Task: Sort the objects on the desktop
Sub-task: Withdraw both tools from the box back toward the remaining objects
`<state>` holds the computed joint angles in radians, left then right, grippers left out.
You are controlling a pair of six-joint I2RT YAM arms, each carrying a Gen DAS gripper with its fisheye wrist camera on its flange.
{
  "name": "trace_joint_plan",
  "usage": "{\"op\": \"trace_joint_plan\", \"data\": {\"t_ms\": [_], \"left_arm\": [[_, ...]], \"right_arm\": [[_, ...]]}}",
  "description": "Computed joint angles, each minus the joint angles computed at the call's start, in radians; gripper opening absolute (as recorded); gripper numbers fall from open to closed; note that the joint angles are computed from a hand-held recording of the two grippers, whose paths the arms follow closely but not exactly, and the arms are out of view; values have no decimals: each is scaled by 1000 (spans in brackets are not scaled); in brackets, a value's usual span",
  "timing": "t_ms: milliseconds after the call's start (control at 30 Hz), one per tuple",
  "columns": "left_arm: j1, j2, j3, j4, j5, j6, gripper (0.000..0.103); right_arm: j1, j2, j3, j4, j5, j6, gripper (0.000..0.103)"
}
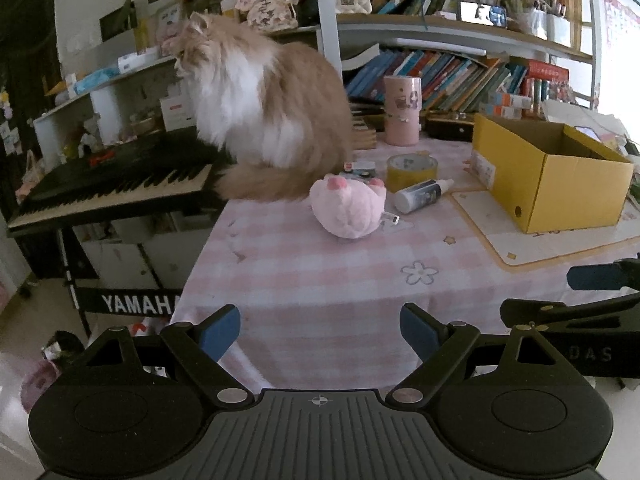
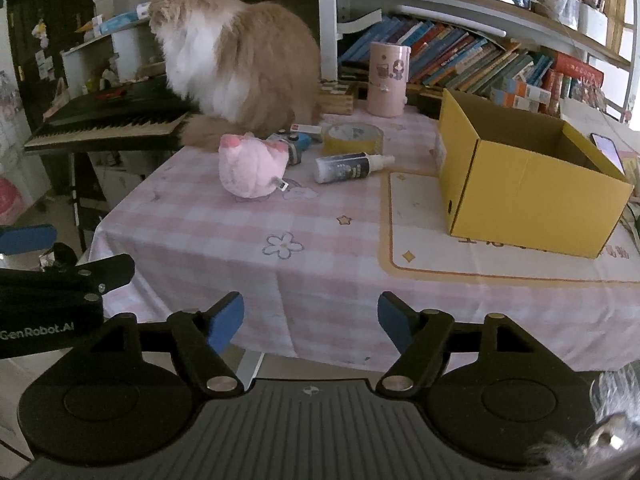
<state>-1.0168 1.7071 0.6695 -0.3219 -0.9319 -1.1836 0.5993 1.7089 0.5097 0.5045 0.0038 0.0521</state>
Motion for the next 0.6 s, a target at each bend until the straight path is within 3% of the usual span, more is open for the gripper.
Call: {"op": "trace_joint_plan", "data": {"t_ms": [100, 600], "left_arm": [[3, -9, -8, 14, -6, 12, 97], [73, -47, -79, 152, 50, 63, 103]], "right_arm": [[6, 2, 9, -5, 5, -1, 75], [12, 42, 69, -36, 8, -1, 81]]}}
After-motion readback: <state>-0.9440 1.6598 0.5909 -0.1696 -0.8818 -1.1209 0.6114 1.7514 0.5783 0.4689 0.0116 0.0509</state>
